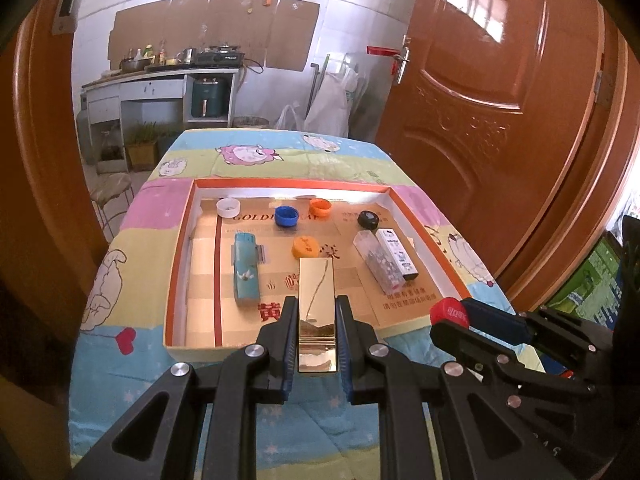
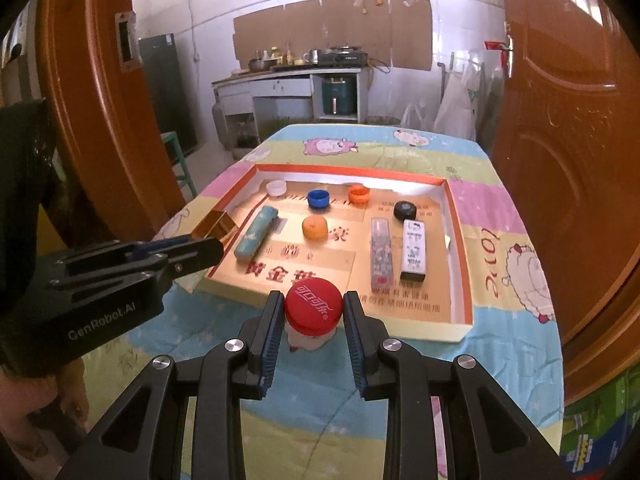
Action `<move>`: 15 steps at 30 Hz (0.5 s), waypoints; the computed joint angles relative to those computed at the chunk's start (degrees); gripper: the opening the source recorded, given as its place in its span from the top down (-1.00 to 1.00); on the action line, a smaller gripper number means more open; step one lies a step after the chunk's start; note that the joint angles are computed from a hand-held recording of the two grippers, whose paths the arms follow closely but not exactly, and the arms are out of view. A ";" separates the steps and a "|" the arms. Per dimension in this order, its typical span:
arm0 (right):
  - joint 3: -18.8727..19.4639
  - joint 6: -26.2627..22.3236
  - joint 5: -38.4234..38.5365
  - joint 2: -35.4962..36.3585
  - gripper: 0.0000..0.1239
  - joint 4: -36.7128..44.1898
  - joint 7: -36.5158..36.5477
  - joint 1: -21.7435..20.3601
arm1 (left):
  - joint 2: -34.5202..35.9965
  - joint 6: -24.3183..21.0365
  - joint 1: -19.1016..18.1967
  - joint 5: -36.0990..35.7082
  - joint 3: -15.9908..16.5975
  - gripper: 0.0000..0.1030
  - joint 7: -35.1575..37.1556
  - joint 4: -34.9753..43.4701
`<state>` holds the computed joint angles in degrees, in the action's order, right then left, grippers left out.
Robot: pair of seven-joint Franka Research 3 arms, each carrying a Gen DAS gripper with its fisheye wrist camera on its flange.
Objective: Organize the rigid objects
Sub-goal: 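Carry the gold bar into the box with the left tool while the right tool carries the red cap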
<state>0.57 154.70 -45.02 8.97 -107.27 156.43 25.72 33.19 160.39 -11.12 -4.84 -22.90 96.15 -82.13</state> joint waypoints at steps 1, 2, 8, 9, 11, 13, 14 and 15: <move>-0.06 0.09 0.06 0.20 0.50 0.21 -0.10 -0.08 | 0.57 -0.41 -0.24 0.18 0.24 0.64 -0.25 0.93; -0.10 0.24 0.38 0.55 0.50 0.60 -0.47 -0.21 | 0.99 -0.77 -0.41 0.32 0.40 0.64 -0.43 1.62; -1.07 1.07 2.91 2.69 0.50 2.99 -3.21 -0.33 | 4.63 -3.99 -2.29 1.93 2.05 0.65 -1.95 7.85; -1.28 1.26 3.42 3.07 0.50 3.37 -3.70 -0.33 | 4.95 -4.24 -2.49 2.12 2.21 0.65 -2.11 8.39; -1.70 1.65 4.63 3.86 0.50 4.14 -4.84 -0.34 | 6.39 -5.47 -3.23 2.77 2.85 0.65 -2.64 10.94; -2.24 2.07 5.69 4.51 0.50 4.70 -5.76 -0.21 | 8.00 -6.92 -3.94 3.29 3.39 0.65 -3.16 13.74; -2.46 2.32 6.31 4.85 0.50 4.97 -6.30 -0.21 | 8.45 -7.33 -4.13 3.44 3.54 0.64 -3.30 14.50; -2.71 2.52 6.89 5.21 0.50 5.29 -6.75 -0.18 | 9.14 -8.04 -4.47 3.69 3.80 0.64 -3.51 15.74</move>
